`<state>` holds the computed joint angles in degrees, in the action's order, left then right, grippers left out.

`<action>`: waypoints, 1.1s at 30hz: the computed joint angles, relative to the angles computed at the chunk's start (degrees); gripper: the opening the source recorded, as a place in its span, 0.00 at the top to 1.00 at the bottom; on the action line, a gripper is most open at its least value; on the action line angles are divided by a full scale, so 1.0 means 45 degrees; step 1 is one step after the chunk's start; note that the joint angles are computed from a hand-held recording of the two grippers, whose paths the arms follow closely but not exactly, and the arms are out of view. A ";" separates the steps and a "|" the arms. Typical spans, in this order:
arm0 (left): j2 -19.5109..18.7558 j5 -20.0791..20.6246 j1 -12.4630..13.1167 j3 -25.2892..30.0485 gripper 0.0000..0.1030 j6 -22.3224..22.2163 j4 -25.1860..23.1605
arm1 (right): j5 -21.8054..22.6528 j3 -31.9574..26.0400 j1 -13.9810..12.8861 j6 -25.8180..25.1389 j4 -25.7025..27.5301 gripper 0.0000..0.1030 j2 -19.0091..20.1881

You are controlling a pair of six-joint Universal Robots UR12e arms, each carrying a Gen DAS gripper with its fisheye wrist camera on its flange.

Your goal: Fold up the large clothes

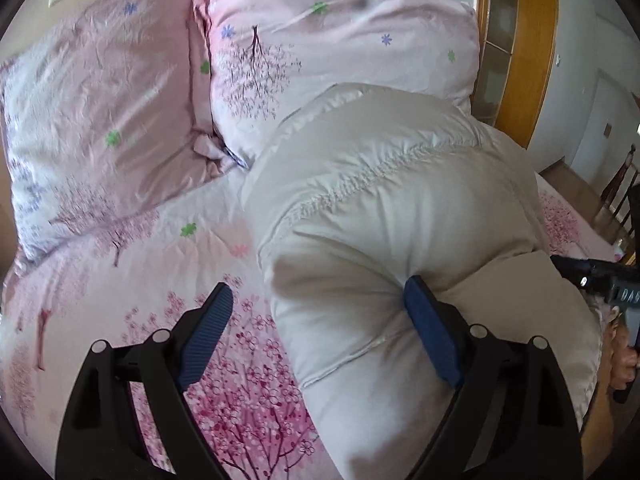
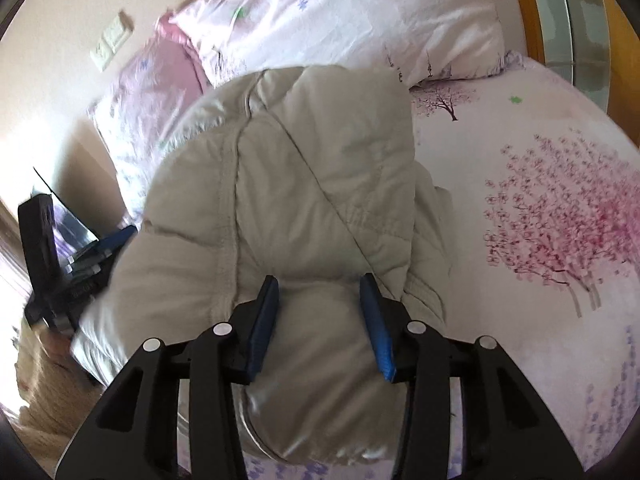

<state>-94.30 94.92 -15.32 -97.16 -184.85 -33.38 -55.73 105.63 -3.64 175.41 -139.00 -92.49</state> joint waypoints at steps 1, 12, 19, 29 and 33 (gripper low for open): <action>0.0000 -0.0209 0.0036 -0.0048 0.14 -0.0122 0.0063 | -0.0268 0.0028 0.0084 -0.0165 0.0038 0.57 0.0011; 0.0151 -0.0272 0.0151 -0.0133 0.17 -0.0138 0.0459 | 0.0796 -0.0529 -0.0382 0.0516 -0.0570 0.57 0.0199; 0.0013 -0.0354 0.0102 0.0000 0.16 -0.0039 0.0262 | -0.1409 -0.3433 0.0532 -0.1481 0.3894 0.57 0.1865; 0.0720 -0.3530 0.1362 -0.0801 0.15 -0.2265 0.1548 | 0.1558 -0.2794 -0.0665 -0.0687 0.4348 0.28 0.1471; 0.0869 -0.4198 0.1885 -0.0825 0.13 -0.2839 0.1154 | 0.3032 -0.2567 -0.1394 -0.0273 0.4510 0.10 0.1371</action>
<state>-90.40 76.03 -6.84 -100.88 -197.63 -28.18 -42.08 94.08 -9.91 174.18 -118.71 -86.32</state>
